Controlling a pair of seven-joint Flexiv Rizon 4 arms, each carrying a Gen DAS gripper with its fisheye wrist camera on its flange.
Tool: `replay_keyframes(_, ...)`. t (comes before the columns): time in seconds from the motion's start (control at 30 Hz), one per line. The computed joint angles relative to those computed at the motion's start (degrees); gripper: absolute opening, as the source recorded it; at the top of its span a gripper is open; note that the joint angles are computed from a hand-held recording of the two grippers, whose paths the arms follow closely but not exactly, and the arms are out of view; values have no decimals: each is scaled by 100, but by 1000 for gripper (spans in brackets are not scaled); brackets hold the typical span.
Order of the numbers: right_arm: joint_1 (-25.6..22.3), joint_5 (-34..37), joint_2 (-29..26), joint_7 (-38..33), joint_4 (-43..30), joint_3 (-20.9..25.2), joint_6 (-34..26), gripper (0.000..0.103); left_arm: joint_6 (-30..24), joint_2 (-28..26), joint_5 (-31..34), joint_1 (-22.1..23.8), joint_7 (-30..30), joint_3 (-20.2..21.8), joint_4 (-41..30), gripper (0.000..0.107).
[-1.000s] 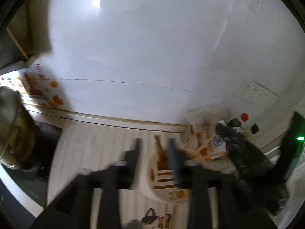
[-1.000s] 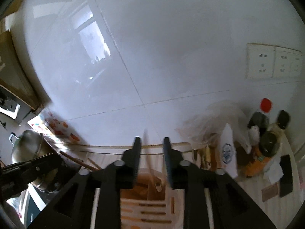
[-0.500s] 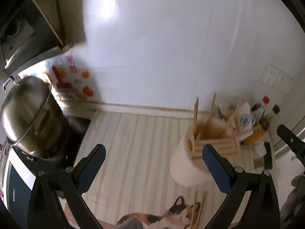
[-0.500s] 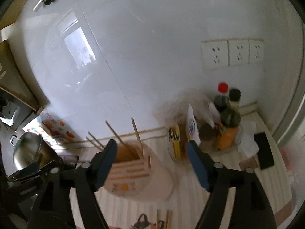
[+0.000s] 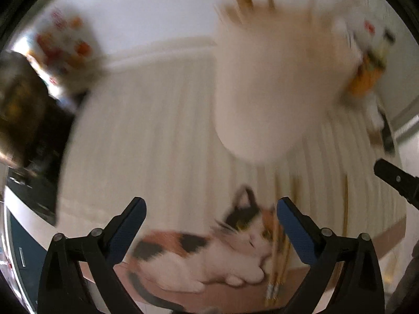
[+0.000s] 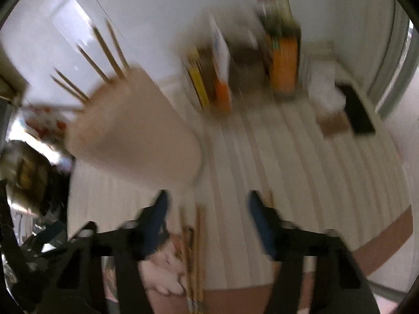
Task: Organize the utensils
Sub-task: 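Lower the left tool onto a chopstick on the mat and close it while the right tool grasps another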
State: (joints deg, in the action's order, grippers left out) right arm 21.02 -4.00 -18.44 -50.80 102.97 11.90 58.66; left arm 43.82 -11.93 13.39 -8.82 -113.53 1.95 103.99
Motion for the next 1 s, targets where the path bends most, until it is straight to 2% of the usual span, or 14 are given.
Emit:
replay_keyframes(0.03, -17, 59, -38, 0, 43, 15, -39, 45, -19, -166, -277, 43, 173, -93, 56, 92)
replay_keyframes(0.1, -70, 192, -102, -3, 155, 37, -132, 43, -125, -399, -581, 49, 361, -178, 72, 68)
replay_keyframes(0.13, -81, 204, -105, 19, 233, 24, -142, 42, -182, -549, -743, 43, 476, -231, 72, 65)
replay_keyframes(0.17, -107, 238, -107, 38, 293, 16, -182, 42, -218, -644, -806, 13, 522, -235, 52, 57)
replay_keyframes(0.2, -169, 329, -96, 52, 371, 18, -235, 42, -259, -762, -845, -27, 551, -239, 17, 54)
replay_keyframes(0.27, -230, 396, -71, 93, 465, -1, -290, 42, -346, -917, -830, -121, 545, -202, -65, 53)
replay_keyframes(0.43, -465, 572, 63, 156, 732, -78, -421, 42, -360, -1104, -714, -328, 535, -137, -177, 26)
replay_keyframes(0.5, -543, 668, 80, 91, 748, -59, -498, 42, -344, -1119, -685, -376, 558, -128, -198, 4)
replay_keyframes(0.67, -587, 825, -83, -236, 556, 15, -831, 42, -437, -1054, -565, -434, 387, -19, -166, 3)
replay_keyframes(0.87, -395, 511, -526, -399, 259, -48, -1357, 42, -445, -812, -581, -263, 332, 37, 136, 3)
replay_keyframes(0.93, -242, 165, -506, -312, 305, -132, -1368, 23, -436, -732, -697, -172, 379, 19, 224, 3)
replay_keyframes(1.0, -195, 47, -499, -295, 300, -132, -1402, 9, -278, -700, -966, -14, 567, -31, 375, 3)
